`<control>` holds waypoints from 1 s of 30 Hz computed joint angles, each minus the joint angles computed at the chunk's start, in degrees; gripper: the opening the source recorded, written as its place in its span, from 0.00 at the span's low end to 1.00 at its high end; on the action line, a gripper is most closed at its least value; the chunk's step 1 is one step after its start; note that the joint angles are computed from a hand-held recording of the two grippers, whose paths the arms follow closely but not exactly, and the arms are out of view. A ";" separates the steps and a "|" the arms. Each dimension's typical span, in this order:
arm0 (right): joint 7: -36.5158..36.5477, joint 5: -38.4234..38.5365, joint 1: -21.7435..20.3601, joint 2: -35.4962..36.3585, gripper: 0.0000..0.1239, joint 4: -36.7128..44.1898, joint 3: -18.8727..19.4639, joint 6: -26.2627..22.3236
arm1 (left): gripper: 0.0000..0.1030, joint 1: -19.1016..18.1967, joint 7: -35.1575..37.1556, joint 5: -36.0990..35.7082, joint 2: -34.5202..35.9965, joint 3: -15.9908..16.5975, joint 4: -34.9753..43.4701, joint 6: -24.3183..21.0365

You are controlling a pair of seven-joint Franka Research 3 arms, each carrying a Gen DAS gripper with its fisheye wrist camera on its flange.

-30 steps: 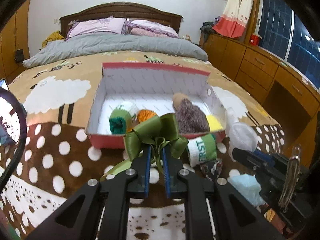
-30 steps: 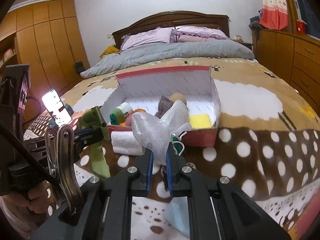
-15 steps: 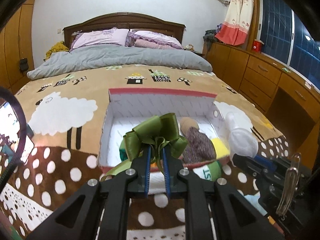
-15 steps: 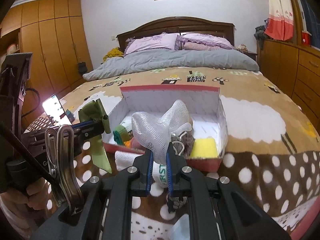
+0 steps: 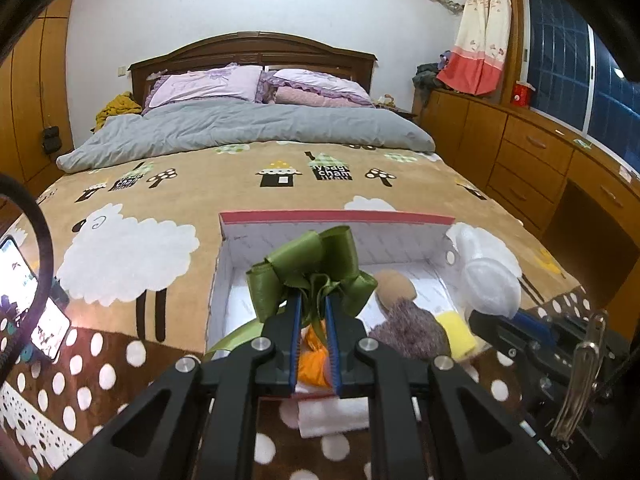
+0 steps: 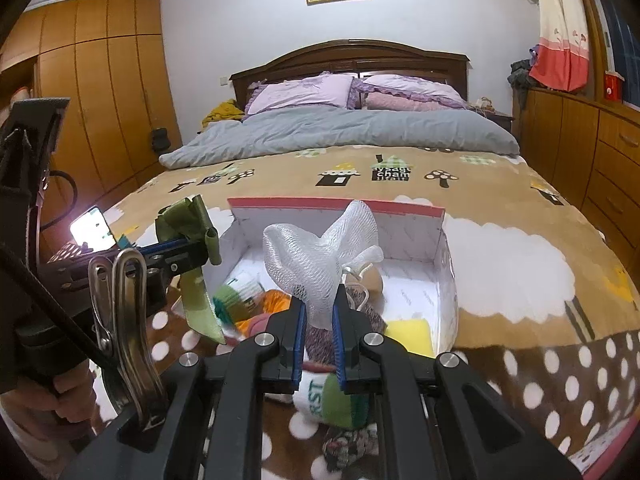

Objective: Organize soft objects
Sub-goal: 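Lift and carry the ribbon bow and mesh bag over the red box with both tools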

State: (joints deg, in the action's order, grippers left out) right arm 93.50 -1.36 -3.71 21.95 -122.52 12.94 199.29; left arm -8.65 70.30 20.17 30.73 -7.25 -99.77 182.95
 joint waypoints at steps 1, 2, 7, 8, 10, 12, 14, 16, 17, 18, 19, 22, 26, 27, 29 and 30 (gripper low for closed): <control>-0.03 0.06 0.04 0.55 0.11 0.88 -0.16 -0.44 | 0.11 0.18 0.15 -0.11 0.63 -0.28 1.02 -0.60; -0.12 0.22 0.07 0.85 0.11 1.37 -0.22 -0.71 | 0.11 0.27 0.27 -0.22 1.25 -0.43 2.02 -1.18; -1.87 2.84 1.32 3.19 0.11 4.96 -1.60 -2.44 | 0.11 -0.87 0.20 -0.28 4.25 0.71 6.23 -3.12; -2.34 3.56 1.71 3.58 0.11 5.53 -1.94 -2.71 | 0.11 -1.00 0.23 -0.29 5.01 0.79 7.33 -3.78; -3.33 5.32 2.79 4.40 0.11 6.78 -2.93 -3.39 | 0.11 -0.76 0.49 -0.56 6.45 0.28 9.33 -5.16; -4.46 7.44 4.44 5.25 0.11 8.01 -4.44 -3.78 | 0.11 -0.91 0.44 -0.90 8.03 0.24 11.50 -6.40; -5.53 9.45 5.90 6.21 0.11 9.57 -5.78 -4.55 | 0.11 -0.80 0.57 -1.33 9.74 -0.07 13.79 -7.73; -6.73 11.62 7.90 7.02 0.11 10.87 -7.75 -5.19 | 0.11 -0.71 0.78 -1.77 11.49 -0.30 16.20 -9.17; -7.32 12.78 9.11 7.40 0.11 11.52 -8.93 -5.60 | 0.11 -0.83 0.78 -1.87 12.16 -0.17 17.09 -9.62; -7.87 13.68 9.79 7.87 0.11 12.26 -9.60 -6.13 | 0.11 -1.29 0.51 -1.85 12.97 0.39 18.21 -10.11; -8.40 14.34 10.08 8.28 0.11 12.90 -9.88 -6.58 | 0.11 -1.84 0.12 -1.70 13.44 1.03 18.92 -10.46; -9.83 16.62 12.46 9.53 0.11 14.57 -12.30 -7.73 | 0.11 -2.30 -0.29 -1.58 15.20 1.55 21.41 -12.01; -10.86 18.61 12.73 11.07 0.11 16.59 -12.51 -9.30 | 0.12 -1.74 0.45 -2.12 17.28 0.63 24.31 -14.36; -11.16 18.67 11.59 11.29 0.11 16.83 -11.25 -9.50 | 0.12 -1.72 0.54 -2.22 17.51 0.57 24.58 -14.65; -11.89 18.42 8.06 11.72 0.14 17.21 -7.39 -10.09 | 0.19 -2.07 0.26 -2.36 18.08 0.96 25.51 -15.65; -12.17 18.44 7.04 11.91 0.16 17.37 -6.32 -10.16 | 0.22 -1.96 0.33 -2.51 18.24 0.80 25.79 -16.03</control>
